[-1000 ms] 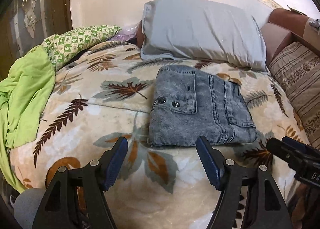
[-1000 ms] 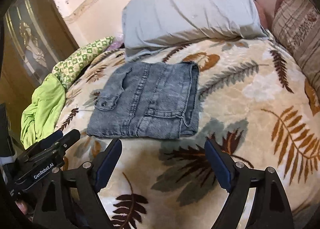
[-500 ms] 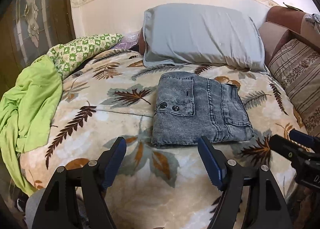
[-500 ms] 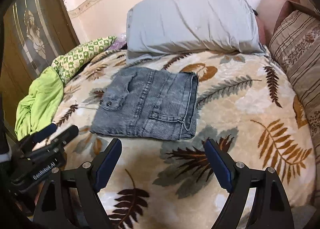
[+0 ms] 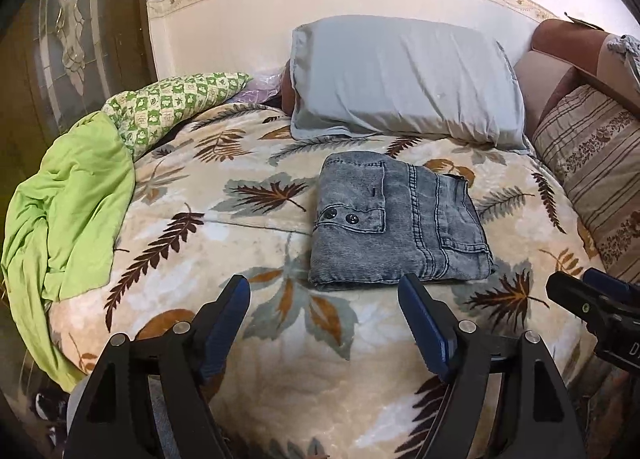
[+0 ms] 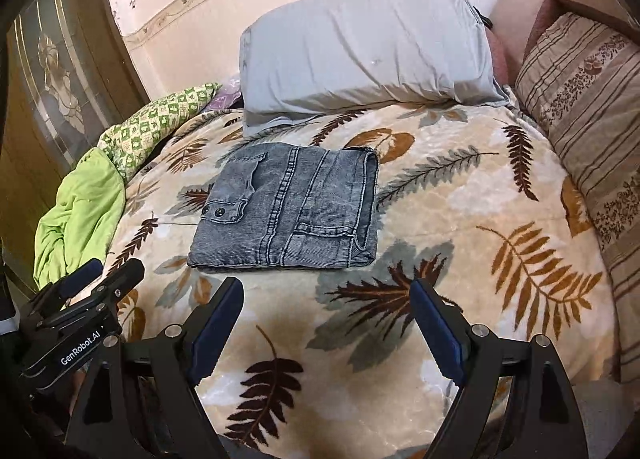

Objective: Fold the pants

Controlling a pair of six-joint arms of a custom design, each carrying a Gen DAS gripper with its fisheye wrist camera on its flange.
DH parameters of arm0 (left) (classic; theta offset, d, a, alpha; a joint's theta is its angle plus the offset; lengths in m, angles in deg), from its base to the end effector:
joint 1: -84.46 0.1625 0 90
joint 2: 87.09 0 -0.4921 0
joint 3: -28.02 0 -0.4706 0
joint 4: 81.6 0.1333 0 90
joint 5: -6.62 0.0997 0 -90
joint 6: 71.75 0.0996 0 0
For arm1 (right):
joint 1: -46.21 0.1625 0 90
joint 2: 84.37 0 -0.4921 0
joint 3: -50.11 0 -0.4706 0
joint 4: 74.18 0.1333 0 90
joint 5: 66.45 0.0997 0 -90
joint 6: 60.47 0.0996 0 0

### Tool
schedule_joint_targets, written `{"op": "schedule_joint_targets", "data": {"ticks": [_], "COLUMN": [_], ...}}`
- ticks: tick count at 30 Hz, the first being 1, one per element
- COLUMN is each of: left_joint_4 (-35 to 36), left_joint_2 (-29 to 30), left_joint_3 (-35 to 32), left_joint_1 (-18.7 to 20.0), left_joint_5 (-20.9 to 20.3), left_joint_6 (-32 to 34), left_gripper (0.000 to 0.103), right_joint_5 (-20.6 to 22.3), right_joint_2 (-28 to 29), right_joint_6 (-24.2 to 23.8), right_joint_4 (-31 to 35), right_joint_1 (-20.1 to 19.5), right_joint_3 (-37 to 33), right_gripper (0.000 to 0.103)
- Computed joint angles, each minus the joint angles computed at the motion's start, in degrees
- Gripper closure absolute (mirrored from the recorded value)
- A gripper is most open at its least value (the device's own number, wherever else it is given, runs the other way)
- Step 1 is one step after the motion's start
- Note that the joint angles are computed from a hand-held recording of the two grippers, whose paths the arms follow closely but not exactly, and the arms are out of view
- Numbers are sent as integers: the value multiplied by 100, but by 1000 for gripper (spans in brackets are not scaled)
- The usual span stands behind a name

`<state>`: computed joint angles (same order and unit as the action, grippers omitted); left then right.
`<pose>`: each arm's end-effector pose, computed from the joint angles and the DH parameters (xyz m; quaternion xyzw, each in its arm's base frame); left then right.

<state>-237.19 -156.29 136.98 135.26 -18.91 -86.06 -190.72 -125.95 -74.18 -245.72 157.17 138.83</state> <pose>-0.2347 -0.6409 0.3263 0.0613 0.8308 -0.4029 0.3791 0.3644 -0.7353 0.1325 0.1888 -0.8974 0.2998 0.2630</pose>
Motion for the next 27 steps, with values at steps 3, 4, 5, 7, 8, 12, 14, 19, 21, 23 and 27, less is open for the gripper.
{"op": "schedule_joint_targets", "data": {"ticks": [3, 4, 5, 7, 8, 12, 14, 19, 21, 23, 27], "left_joint_4": [-32, -20, -11, -3, 1, 1, -8, 38, 31, 39, 74], "left_joint_2": [-5, -3, 3, 16, 23, 49, 72, 100, 102, 101, 104], "left_joint_3": [-1, -9, -18, -40, -56, -119, -149, -198, -197, -200, -214], "left_joint_1": [-8, -7, -9, -6, -1, 18, 30, 59, 63, 72, 82], "left_joint_5": [-14, -20, -7, -5, -35, -73, -69, -89, -75, -91, -93], "left_joint_6": [46, 59, 74, 93, 117, 180, 216, 215, 225, 215, 207], "left_gripper": [26, 26, 26, 26, 26, 26, 26, 26, 26, 26, 26], "right_joint_5": [32, 30, 13, -25, -33, -80, -111, -126, -130, -139, -124], "right_joint_2": [5, 9, 18, 36, 42, 78, 101, 144, 153, 156, 148], "right_joint_6": [31, 46, 49, 64, 69, 46, 35, 27, 24, -3, -21], "right_joint_4": [8, 9, 14, 26, 36, 53, 66, 111, 99, 111, 129], "right_joint_1": [0, 6, 10, 18, 22, 31, 34, 39, 46, 55, 64], "right_joint_3": [-29, -35, -49, -86, -101, -176, -211, -274, -282, -298, -345], "right_gripper": [17, 17, 17, 17, 17, 17, 17, 17, 17, 17, 17]}}
